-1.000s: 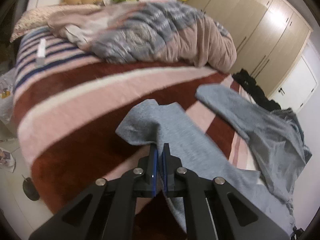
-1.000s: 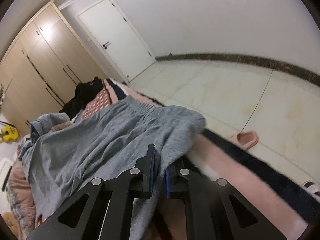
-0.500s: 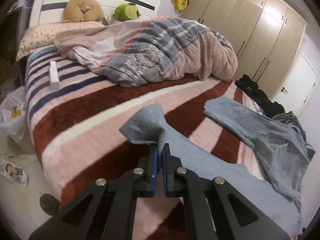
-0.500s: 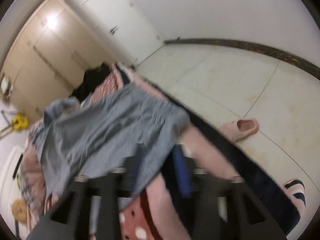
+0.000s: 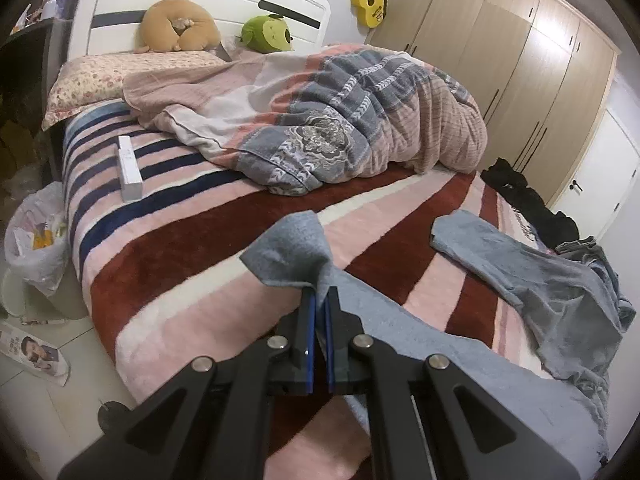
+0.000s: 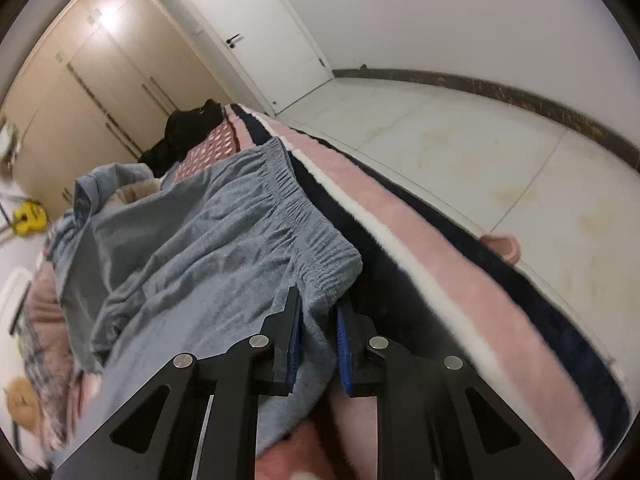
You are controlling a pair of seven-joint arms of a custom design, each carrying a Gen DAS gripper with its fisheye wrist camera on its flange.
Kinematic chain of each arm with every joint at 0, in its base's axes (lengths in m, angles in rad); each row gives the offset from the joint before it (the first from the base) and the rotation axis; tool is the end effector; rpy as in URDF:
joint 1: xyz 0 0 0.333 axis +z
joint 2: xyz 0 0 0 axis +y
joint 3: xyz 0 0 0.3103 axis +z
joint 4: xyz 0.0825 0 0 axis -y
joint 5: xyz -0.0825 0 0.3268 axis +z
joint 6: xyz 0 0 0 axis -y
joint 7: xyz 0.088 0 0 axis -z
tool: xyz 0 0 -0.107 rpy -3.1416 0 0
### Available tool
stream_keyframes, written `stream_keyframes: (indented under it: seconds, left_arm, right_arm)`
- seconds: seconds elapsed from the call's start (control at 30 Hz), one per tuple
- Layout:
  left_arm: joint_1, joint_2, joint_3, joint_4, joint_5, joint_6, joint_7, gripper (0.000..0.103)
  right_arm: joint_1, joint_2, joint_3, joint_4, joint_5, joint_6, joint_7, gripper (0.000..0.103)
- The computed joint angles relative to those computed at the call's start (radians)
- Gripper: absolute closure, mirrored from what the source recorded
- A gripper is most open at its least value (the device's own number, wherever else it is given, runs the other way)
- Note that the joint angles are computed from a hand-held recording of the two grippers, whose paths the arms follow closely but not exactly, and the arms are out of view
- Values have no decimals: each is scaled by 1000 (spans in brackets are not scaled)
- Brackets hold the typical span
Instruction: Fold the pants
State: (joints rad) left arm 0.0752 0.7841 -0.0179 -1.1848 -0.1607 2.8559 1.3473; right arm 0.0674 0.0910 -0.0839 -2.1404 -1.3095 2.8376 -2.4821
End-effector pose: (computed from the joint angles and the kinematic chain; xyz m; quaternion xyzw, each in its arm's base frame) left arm 0.7469 0.0569 0.4437 -0.7581 0.4891 -0.3639 0.2319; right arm 0.5294 0.0424 0.4307 -0.2222 0.8790 -0.2581 0.3337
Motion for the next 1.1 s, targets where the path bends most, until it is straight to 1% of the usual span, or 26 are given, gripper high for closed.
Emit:
stream_keyframes:
  seconds: [0.03, 0.1, 0.17, 0.23, 0.3, 0.4, 0.47, 0.53, 0.57, 0.63, 0.67, 0.7, 0.73, 0.77, 0.8, 0.83, 0.87, 0.9, 0.97, 1.03, 1.07, 1.1]
  left_arm:
    - [6, -5, -10, -9, -5, 6, 9, 101]
    - [39, -26, -59, -43, -34, 28, 55, 101]
    - [59, -54, -92, -85, -62, 58, 101, 101]
    - [75, -80, -118, -122, -91, 80, 145, 101]
    - [78, -106, -124, -161, -114, 105, 173, 101]
    - [73, -145, -114, -215, -133, 133, 201, 101]
    - [102, -163, -148, -237, -163, 135, 242, 101]
    - [111, -168, -159, -240, -178, 128, 277, 101]
    - [101, -162, -145, -228, -173, 114, 284, 100]
    - [51, -134, -77, -179, -126, 61, 263, 99]
    - [41, -123, -65, -161, -114, 40, 256, 99]
    - [40, -105, -64, -138, -108, 7, 255, 99]
    - [39, -92, -59, -120, -104, -19, 245, 92]
    - [26, -84, -35, -113, -91, -36, 215, 77]
    - [13, -87, -14, -125, -77, -25, 190, 66]
    - [-6, -94, 18, -144, -56, -3, 157, 46]
    - [-19, -100, 43, -160, -37, 19, 130, 41]
    - [-19, -107, 50, -171, -24, 32, 121, 41]
    - [-8, -105, 55, -145, -3, 4, 111, 40]
    - [-12, -97, 68, -111, 24, -10, 90, 39]
    - [-4, -84, 55, -77, 30, -22, 96, 36]
    - [7, -68, 36, -37, 32, -41, 109, 34]
  right_arm:
    - [13, -16, 4, -10, -39, -38, 47, 95]
    - [31, -48, 22, -28, -77, -116, 99, 96]
    - [41, -84, 43, -53, -93, -177, 131, 96]
    - [49, -119, 65, -79, -91, -227, 133, 96]
    - [56, -161, 85, -107, -84, -275, 122, 97]
    - [64, -217, 113, -147, -64, -333, 102, 97]
    - [61, -265, 121, -190, -57, -332, 108, 97]
    - [54, -300, 127, -221, -40, -321, 95, 97]
    - [51, -311, 128, -231, -19, -316, 69, 96]
    - [45, -314, 129, -238, 24, -298, 12, 96]
    - [42, -310, 127, -239, 45, -285, -17, 95]
    - [39, -304, 127, -240, 65, -275, -47, 91]
    - [36, -301, 126, -244, 82, -263, -74, 88]
    - [34, -297, 124, -247, 107, -252, -107, 83]
    - [31, -301, 124, -257, 128, -245, -129, 74]
    - [28, -302, 126, -263, 147, -242, -148, 69]
    - [25, -310, 130, -270, 160, -250, -162, 62]
    - [22, -319, 136, -276, 168, -265, -175, 57]
    - [22, -333, 146, -274, 208, -317, -237, 54]
    - [23, -344, 150, -264, 250, -368, -311, 53]
    - [19, -349, 150, -256, 255, -382, -339, 50]
    - [13, -354, 147, -251, 249, -378, -360, 44]
